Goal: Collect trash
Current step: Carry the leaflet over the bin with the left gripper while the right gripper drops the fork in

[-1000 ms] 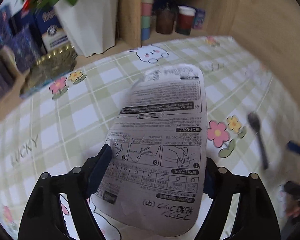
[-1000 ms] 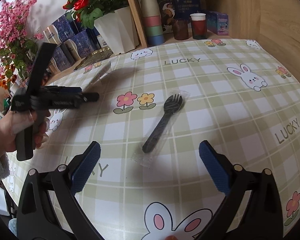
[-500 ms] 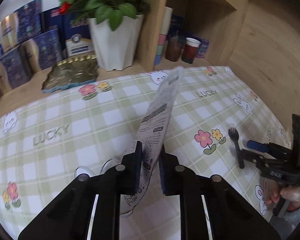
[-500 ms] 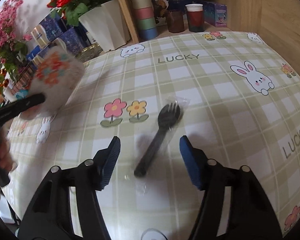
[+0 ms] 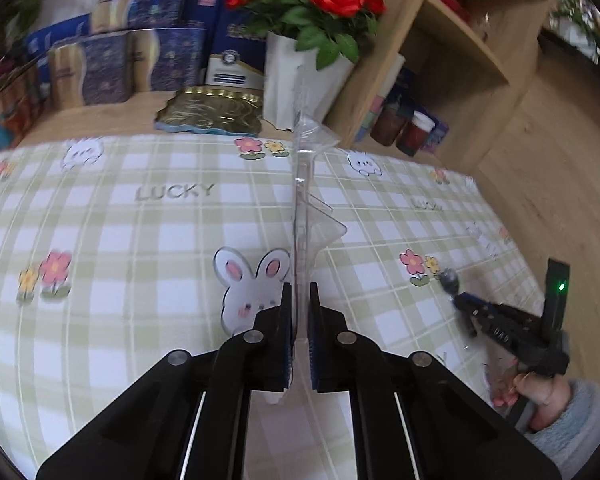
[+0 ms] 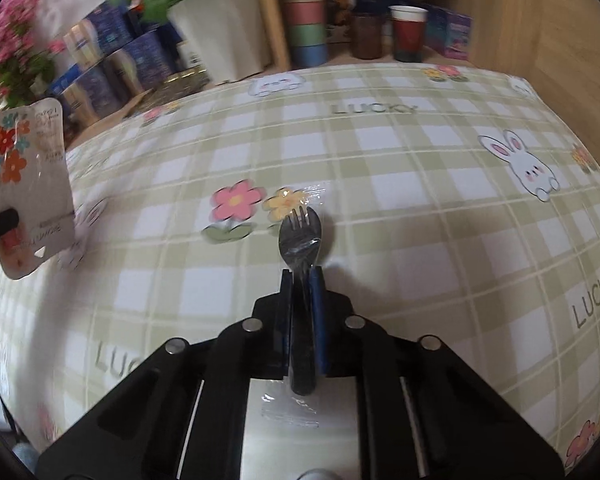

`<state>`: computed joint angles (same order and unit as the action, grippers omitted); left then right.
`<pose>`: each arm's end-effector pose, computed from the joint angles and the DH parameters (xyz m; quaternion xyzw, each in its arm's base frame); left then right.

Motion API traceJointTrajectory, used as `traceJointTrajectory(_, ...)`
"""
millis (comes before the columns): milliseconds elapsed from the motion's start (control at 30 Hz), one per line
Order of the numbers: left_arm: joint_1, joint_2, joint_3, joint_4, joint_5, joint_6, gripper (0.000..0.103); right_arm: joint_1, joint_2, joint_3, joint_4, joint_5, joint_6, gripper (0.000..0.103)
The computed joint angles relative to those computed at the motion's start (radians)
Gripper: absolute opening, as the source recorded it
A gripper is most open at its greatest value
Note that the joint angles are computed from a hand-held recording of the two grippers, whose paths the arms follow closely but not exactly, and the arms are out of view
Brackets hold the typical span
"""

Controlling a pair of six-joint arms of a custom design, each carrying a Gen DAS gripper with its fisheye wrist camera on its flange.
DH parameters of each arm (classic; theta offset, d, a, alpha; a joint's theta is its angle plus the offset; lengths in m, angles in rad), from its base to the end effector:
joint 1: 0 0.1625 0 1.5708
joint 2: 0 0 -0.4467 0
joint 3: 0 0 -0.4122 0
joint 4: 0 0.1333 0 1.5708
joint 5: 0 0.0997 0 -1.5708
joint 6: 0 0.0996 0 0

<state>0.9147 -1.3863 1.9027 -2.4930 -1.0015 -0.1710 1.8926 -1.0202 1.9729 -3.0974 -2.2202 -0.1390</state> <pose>-0.1966 -0.5619 0.3604 0.1709 0.9261 -0.2876 0.1741 0.2589 -0.5455 0.1948 0.1197 -0.9056 0.2950 0.2802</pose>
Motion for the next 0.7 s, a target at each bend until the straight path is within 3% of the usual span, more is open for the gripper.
traceJointTrajectory(67, -0.025, -0.048, 0.043, -0.011, 0.013, -0.041, 0.007, 0.011, -0.013, 0.022, -0.012, 0.024, -0.012, 0.012)
traceJointTrajectory(167, -0.047, -0.13, 0.099, -0.002, -0.042, -0.126, 0.007, 0.033, -0.038, 0.06, -0.028, 0.065, 0.013, 0.012)
traceJointTrajectory(233, -0.079, -0.174, 0.134, 0.011, -0.038, -0.168, 0.007, 0.049, -0.055, 0.084, -0.039, 0.094, 0.039, 0.008)
traceJointTrajectory(500, -0.213, -0.374, 0.275, 0.089, 0.036, -0.35, 0.007, 0.14, -0.112, 0.177, -0.052, 0.134, 0.087, 0.008)
traceJointTrajectory(700, -0.356, -0.518, 0.33, 0.246, 0.126, -0.465, 0.007, 0.199, -0.177, 0.247, -0.044, 0.153, 0.154, 0.008)
